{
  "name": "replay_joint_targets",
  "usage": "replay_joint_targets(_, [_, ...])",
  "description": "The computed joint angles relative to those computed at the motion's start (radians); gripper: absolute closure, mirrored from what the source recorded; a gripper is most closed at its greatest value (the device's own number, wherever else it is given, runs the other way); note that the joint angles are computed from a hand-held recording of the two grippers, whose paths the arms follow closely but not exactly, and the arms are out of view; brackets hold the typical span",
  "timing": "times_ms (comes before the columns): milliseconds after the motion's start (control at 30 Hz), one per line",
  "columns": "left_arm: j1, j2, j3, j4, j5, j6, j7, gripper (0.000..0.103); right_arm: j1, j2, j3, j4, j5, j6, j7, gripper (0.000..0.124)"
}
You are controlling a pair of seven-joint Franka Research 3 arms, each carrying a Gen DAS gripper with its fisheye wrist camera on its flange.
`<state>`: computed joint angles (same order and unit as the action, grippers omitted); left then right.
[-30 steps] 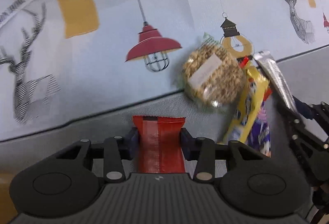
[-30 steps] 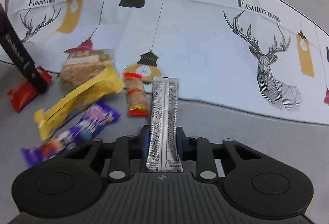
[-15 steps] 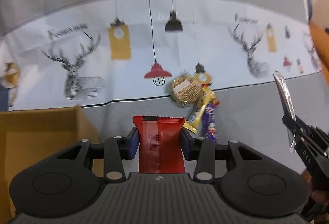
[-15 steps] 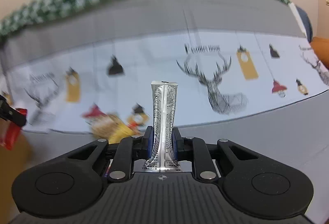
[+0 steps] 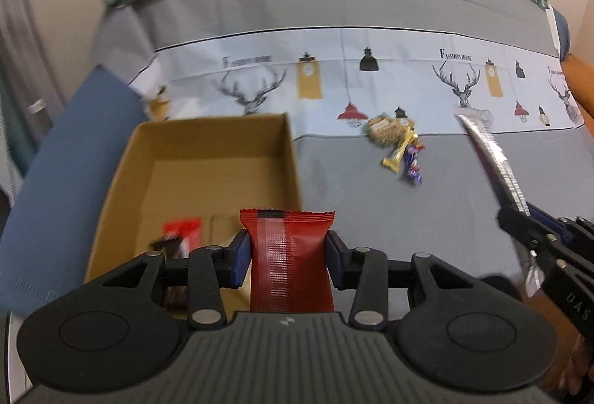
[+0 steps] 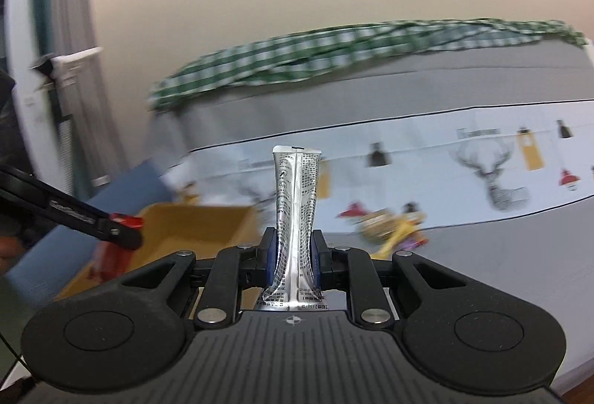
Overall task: Organize snacks
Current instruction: 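Carry the red packet with the left tool while the right tool carries the silver bar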
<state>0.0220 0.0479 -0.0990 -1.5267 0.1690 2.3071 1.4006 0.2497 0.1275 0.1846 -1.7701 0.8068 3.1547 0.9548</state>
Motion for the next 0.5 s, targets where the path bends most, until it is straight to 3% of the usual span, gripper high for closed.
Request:
replay_joint_targets(67, [0.008, -0.096, 0.008, -0.119, -0.007, 0.03, -0.018, 0.057, -0.007, -0.057, 0.048, -0.045, 0.123, -0.016, -0.122, 0.105])
replay_joint_targets(233, [0.018, -0.287, 0.018, -0.34, 0.031, 0.079, -0.077, 0.057, 0.082, -0.177, 0.036, -0.143, 0.329, -0.04, -0.313, 0.105])
replay_joint_targets(500, [0.012, -0.428, 0.032, -0.495, 0.041, 0.122, -0.117, 0.057, 0.22, -0.247, -0.033, -0.197, 0.346, -0.024, -0.389, 0.105])
